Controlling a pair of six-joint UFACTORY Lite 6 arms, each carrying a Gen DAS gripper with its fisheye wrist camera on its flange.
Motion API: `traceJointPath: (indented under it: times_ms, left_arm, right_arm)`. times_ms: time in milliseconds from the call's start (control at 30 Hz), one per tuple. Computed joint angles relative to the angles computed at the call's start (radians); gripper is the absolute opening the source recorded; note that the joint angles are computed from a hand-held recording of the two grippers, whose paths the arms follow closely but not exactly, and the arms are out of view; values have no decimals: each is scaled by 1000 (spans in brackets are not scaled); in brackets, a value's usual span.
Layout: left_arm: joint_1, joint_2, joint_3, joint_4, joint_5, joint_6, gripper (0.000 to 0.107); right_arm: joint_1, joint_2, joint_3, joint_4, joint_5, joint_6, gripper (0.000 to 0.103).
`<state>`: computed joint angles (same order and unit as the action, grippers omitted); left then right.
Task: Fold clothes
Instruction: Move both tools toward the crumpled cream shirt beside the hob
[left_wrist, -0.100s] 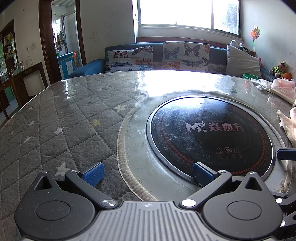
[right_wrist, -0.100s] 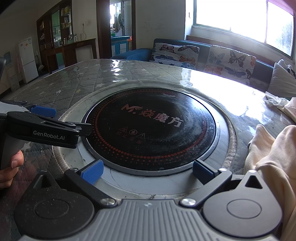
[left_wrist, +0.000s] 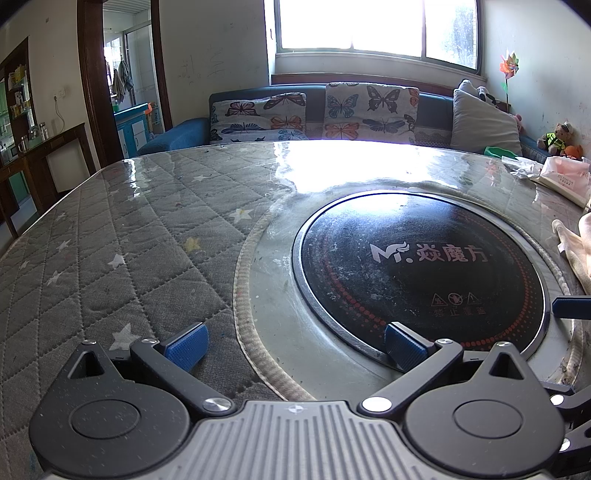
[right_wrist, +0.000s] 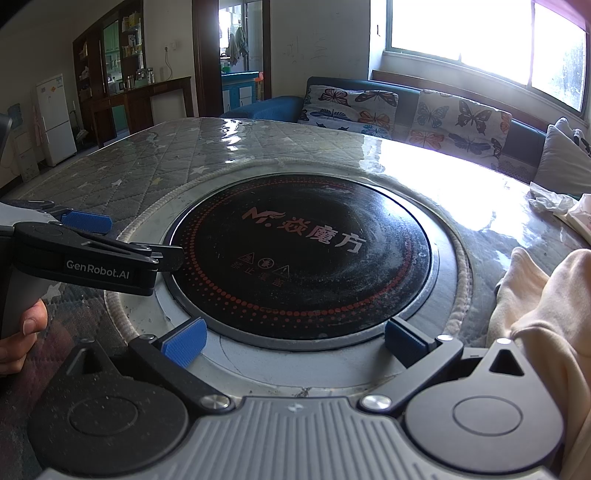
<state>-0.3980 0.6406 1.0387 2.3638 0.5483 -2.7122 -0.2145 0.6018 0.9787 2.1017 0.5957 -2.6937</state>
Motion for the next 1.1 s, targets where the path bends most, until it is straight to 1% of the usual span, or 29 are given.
traceJointPath:
  times_ms: [333,433,600,733,900,1100]
  left_arm:
    - [1,-2,-7,6,3,-5,103]
    - [7,-6,-14,17,3,-11,103]
    - [-4,-10,-1,-27,-10,27,103]
    - [-22,-29,5,-97,-50,83,103]
    - [-49,-70,-16,-84,-85,40,103]
    - [-113,-110,-2,-196,-138,123,103]
  right_arm:
    - [5,7,-1,19,4,-16,103]
    - [6,-8,-22,45,11,-35,103]
    - [-17,-70,-101,72,37,-90,103]
    - [-69,-134,-155,7,56,-43,103]
    - [-137,-221,-220,-64,61,-5,103]
    - [-244,-318,-291,-200,80,71,103]
